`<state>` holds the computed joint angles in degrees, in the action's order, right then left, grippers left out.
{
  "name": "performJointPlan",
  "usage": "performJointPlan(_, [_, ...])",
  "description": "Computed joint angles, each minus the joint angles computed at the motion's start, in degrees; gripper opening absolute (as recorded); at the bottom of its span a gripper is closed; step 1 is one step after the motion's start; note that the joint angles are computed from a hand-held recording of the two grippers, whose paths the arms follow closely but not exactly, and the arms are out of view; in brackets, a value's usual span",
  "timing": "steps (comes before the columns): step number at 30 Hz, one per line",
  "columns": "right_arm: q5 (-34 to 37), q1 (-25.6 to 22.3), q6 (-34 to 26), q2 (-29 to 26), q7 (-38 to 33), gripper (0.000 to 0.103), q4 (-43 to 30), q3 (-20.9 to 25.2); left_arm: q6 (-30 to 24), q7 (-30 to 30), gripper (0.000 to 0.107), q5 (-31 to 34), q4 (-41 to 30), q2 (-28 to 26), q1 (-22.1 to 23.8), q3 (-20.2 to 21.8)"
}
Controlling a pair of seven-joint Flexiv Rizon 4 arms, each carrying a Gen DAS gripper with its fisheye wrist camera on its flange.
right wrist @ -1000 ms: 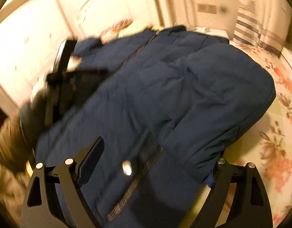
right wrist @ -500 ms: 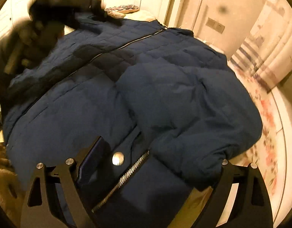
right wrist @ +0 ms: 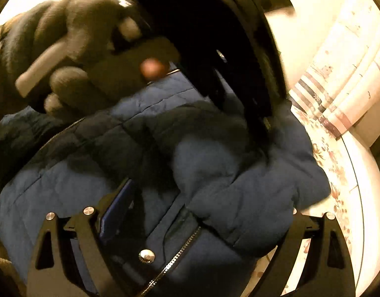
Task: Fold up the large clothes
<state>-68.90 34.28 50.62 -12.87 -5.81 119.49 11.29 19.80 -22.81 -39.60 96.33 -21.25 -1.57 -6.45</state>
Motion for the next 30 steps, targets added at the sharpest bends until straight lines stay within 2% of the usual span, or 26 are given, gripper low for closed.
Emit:
performJointPlan(2, [-3.57,-0.22,-0.74,0.53,3.95,0.087,0.22,-1.08,10.02,6.06,0.011,-5.20,4.34,4.30,-0.48,0.02])
performJointPlan(4, [-6.98,-1.93,1.38,1.83,9.75,0.087,1.23,-1.79,17.68,8.84,0.011,-11.29,4.67,5.30,0.04,-0.98])
performJointPlan(5, [-10.04,-3.46,3.56,2.90,14.96,0.087,2.04,-2.50,22.27,13.96,0.011,-17.57,4.76,5.48,-1.06,-0.29])
performJointPlan(6, [-13.40,-5.24,6.09,4.02,20.33,0.087,2.94,-3.05,26.31,22.82,0.012,-26.51,5.34,6.14,-0.67,-1.40])
performJointPlan(7, [-15.67,-6.75,8.06,4.78,23.80,0.088,3.56,-3.12,26.62,28.38,0.012,-32.40,5.29,6.40,1.16,-3.05])
performJointPlan(8, [-19.01,-8.67,11.15,5.54,28.17,0.088,4.23,-3.49,25.09,31.66,0.014,-37.02,4.30,6.00,2.20,-2.83])
performJointPlan(9, [-20.99,-10.14,12.85,6.06,30.44,0.088,4.72,-3.45,23.11,32.31,0.019,-40.01,3.18,5.17,3.28,-2.08])
performJointPlan(10, [-21.33,-11.17,13.33,6.52,30.95,0.088,5.30,-3.11,21.27,31.80,0.023,-41.18,2.44,4.36,4.17,-1.37])
performJointPlan(11, [-20.50,-11.56,12.69,6.69,30.47,0.088,5.77,-2.47,18.34,30.85,0.033,-42.10,1.98,3.27,5.78,-0.57])
performJointPlan(13, [-18.34,-11.82,11.50,6.85,29.32,0.088,6.54,-1.44,16.69,30.51,0.061,-44.24,2.79,1.55,7.66,0.43])
performJointPlan(14, [-18.34,-12.27,12.08,6.86,29.72,0.088,6.91,-1.50,18.05,30.40,0.087,-45.89,4.30,1.10,8.17,1.06])
performJointPlan(15, [-18.83,-12.79,12.94,6.82,30.40,0.088,7.07,-1.69,19.63,28.96,0.099,-46.82,5.74,0.61,8.64,1.78])
performJointPlan(18, [-18.87,-12.82,13.67,5.93,31.39,0.088,6.38,-1.46,20.51,21.63,0.099,-45.80,8.29,-0.85,10.95,3.42])
performJointPlan(20, [-14.57,-11.69,11.18,4.66,26.83,0.088,5.24,-0.81,21.04,14.28,0.099,-42.62,10.03,-1.31,12.12,4.37])
performJointPlan(23, [-8.91,-9.39,5.72,2.09,18.58,0.088,1.98,-1.01,11.84,4.00,0.099,-35.09,9.68,-1.63,16.18,5.05])
performJointPlan(25, [-6.15,-7.79,1.96,0.08,14.85,0.088,-0.61,-1.56,5.78,-1.90,0.099,-34.56,9.34,-1.66,17.84,4.27])
performJointPlan(26, [-5.25,-6.90,0.26,-0.59,14.03,0.088,-1.43,-1.72,5.09,-3.60,0.100,-34.80,9.73,-1.27,17.78,4.15])
performJointPlan(27, [-4.35,-6.01,-1.51,-1.51,13.37,0.088,-2.44,-1.95,6.06,-6.48,0.100,-34.51,9.99,-0.36,16.82,4.14])
performJointPlan(29, [-3.74,-5.03,-2.88,-2.93,14.20,0.088,-3.95,-2.87,8.76,-7.56,0.100,-34.88,10.21,1.22,14.87,3.79])
performJointPlan(30, [-6.96,-5.57,0.92,-2.82,18.07,0.088,-3.69,-4.21,11.85,-6.89,0.100,-35.21,10.23,2.46,13.01,3.37])
